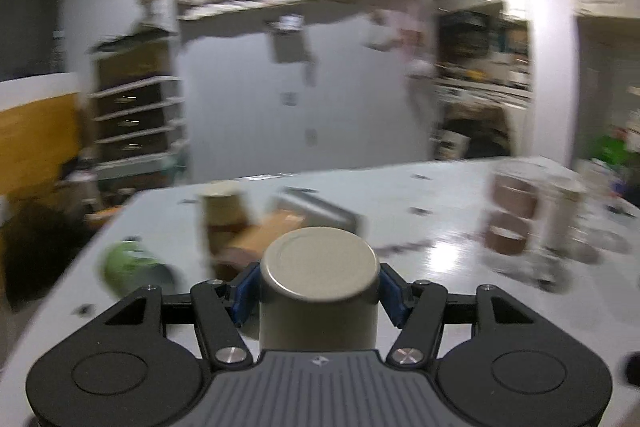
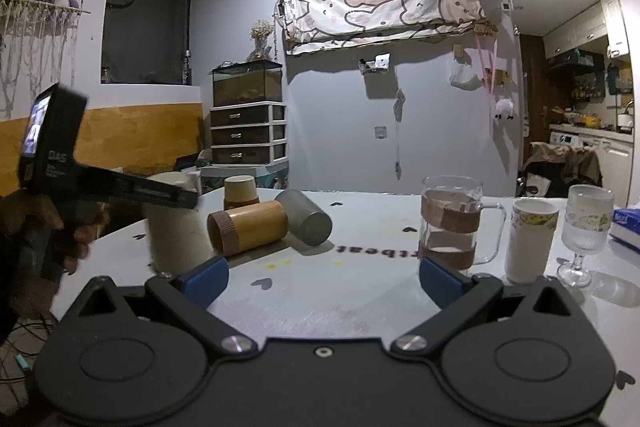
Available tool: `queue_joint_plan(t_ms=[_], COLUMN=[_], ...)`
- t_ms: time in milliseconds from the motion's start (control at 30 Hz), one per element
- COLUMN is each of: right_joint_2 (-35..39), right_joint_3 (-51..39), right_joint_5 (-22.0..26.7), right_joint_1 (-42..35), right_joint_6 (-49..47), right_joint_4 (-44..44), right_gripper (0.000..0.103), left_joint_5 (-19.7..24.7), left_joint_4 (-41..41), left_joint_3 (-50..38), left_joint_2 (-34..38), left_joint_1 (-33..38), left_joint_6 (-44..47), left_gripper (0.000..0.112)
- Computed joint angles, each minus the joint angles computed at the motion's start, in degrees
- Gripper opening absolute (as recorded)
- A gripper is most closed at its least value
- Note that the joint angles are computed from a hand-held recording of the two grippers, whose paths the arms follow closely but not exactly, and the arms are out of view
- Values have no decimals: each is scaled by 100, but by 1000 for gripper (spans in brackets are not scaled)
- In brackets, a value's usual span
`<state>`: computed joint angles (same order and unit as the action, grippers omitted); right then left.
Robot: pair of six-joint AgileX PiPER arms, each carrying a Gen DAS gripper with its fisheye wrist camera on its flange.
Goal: Flip cup upright
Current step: 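Lift the beige cup with the left tool and rotate it rim-up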
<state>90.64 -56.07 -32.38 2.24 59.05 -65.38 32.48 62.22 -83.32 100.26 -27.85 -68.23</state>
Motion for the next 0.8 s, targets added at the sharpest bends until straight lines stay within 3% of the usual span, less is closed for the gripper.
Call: queue_joint_plan(t_ms=[133,300,400,467,600,800], right_joint_2=[127,544,1037,1383,1705,1709], right_joint_3=[-91,-534,-1040,-1388,-1670,-1437], right_joint_5=[-378,-1035,-1608,-1754,-1320,-884], right_joint_1=[-215,-448,-517,-430,-173,-135], right_joint_6=[553,1756,2504,2917,3289,2926], right_joint_4=[-684,-1983,-2651,-2954,-3091,-2414], right_gripper=[78,41,33,28,24,24], left_joint_5=[-275,-570,-621,-710,-1057,-1283], left_joint_4=[-852,-2398,-3554,-3811,-4001,-4250], left_joint_3=[-586,-1252,-1643,-1667,-1266,-742], left_joint_2=[496,998,1256,1283,1060,761], left_joint_1=[-188,-211,-97,-101,-88,-12], left_joint_6=[969,2357,3356,3561,3764,4010], left_gripper=[62,62,62,62,62,62])
